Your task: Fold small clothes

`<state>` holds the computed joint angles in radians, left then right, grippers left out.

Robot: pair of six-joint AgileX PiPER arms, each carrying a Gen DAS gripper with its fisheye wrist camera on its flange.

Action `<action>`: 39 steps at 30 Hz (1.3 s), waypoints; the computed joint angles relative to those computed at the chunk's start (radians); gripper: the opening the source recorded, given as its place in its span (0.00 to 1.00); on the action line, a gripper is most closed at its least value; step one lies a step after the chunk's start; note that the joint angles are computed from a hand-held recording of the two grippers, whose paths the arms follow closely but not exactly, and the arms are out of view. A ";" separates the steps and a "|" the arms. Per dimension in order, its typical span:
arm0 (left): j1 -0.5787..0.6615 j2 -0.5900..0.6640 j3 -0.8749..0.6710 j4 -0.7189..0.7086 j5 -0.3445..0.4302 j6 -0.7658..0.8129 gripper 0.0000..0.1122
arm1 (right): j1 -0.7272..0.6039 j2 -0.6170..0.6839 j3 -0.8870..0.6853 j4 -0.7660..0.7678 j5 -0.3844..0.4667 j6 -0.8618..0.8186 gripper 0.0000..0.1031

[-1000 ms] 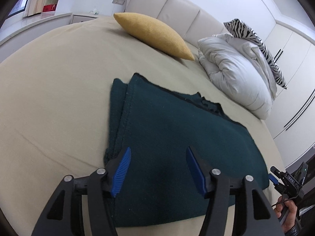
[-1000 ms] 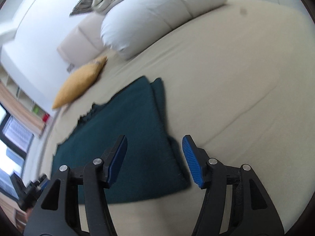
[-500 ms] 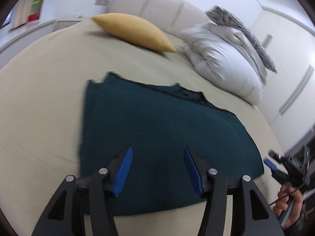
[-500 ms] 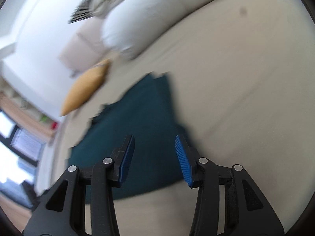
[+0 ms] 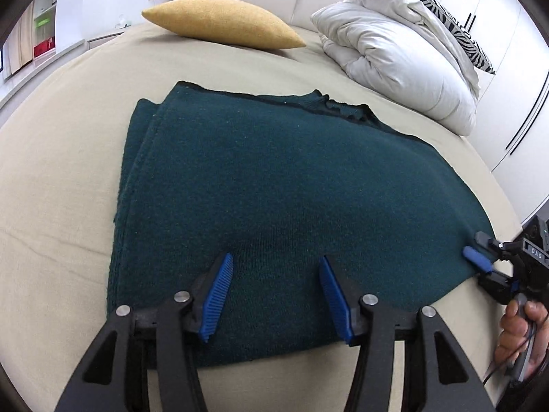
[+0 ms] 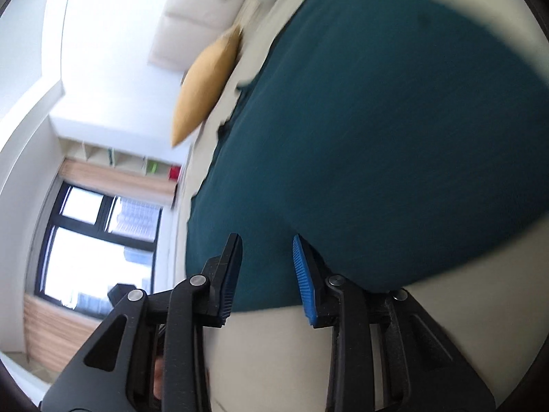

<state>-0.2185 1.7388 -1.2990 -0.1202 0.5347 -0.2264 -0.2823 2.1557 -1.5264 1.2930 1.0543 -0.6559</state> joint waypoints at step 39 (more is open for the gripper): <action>0.503 0.026 0.018 -0.883 0.251 0.588 0.66 | 0.271 -0.092 -0.290 -0.296 -0.115 0.327 0.56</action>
